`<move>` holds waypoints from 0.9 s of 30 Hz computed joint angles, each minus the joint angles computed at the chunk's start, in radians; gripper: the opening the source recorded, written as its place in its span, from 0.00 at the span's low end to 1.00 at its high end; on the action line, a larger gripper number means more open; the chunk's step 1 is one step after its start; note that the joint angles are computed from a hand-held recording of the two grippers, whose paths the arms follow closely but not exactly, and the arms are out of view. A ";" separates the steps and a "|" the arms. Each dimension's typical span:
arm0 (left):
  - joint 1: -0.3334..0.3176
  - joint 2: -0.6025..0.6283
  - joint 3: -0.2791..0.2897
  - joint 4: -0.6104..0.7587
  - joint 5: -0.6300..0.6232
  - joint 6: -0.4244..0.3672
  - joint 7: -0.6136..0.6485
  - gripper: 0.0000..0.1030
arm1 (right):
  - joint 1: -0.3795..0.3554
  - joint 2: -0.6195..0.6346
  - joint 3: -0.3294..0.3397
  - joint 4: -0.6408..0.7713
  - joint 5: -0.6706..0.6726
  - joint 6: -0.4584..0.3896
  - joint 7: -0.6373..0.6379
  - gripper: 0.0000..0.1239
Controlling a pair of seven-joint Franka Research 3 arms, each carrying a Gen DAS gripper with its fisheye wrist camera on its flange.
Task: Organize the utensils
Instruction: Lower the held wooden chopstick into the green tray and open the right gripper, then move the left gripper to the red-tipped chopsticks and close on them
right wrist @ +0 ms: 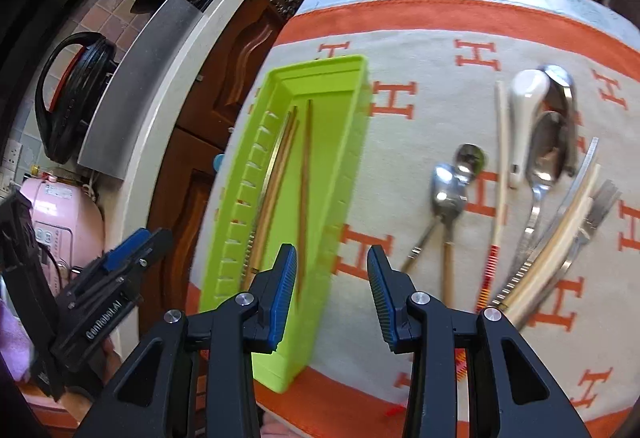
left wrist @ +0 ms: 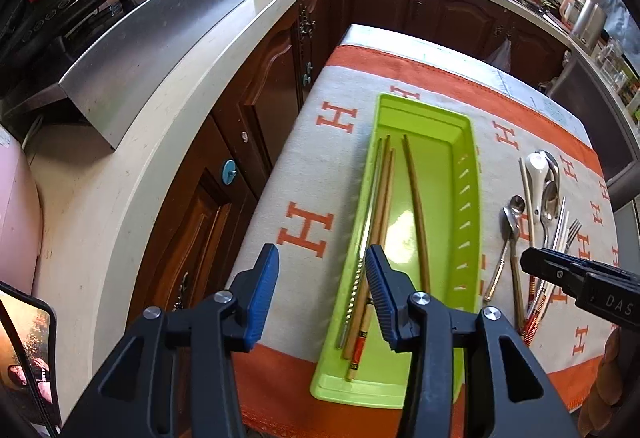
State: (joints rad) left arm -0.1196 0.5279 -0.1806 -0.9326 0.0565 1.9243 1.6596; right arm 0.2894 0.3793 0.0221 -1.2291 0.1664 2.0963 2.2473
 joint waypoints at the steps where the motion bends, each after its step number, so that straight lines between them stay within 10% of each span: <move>1: -0.002 -0.009 -0.003 -0.014 0.000 0.003 0.003 0.42 | 0.011 -0.036 -0.012 -0.045 -0.035 0.003 0.015 0.30; 11: -0.039 -0.091 -0.031 -0.134 -0.007 0.039 0.052 0.55 | -0.037 -0.369 -0.010 -0.515 -0.083 0.184 0.135 0.30; 27: -0.142 -0.045 -0.057 -0.090 0.008 -0.035 0.092 0.55 | -0.162 -0.598 0.017 -0.812 -0.117 0.214 0.221 0.36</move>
State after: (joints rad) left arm -0.2612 0.4825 -0.2377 -1.0231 0.0646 1.8896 1.7517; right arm 0.1270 -0.2184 0.0394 -2.0412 0.0494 2.3102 2.4678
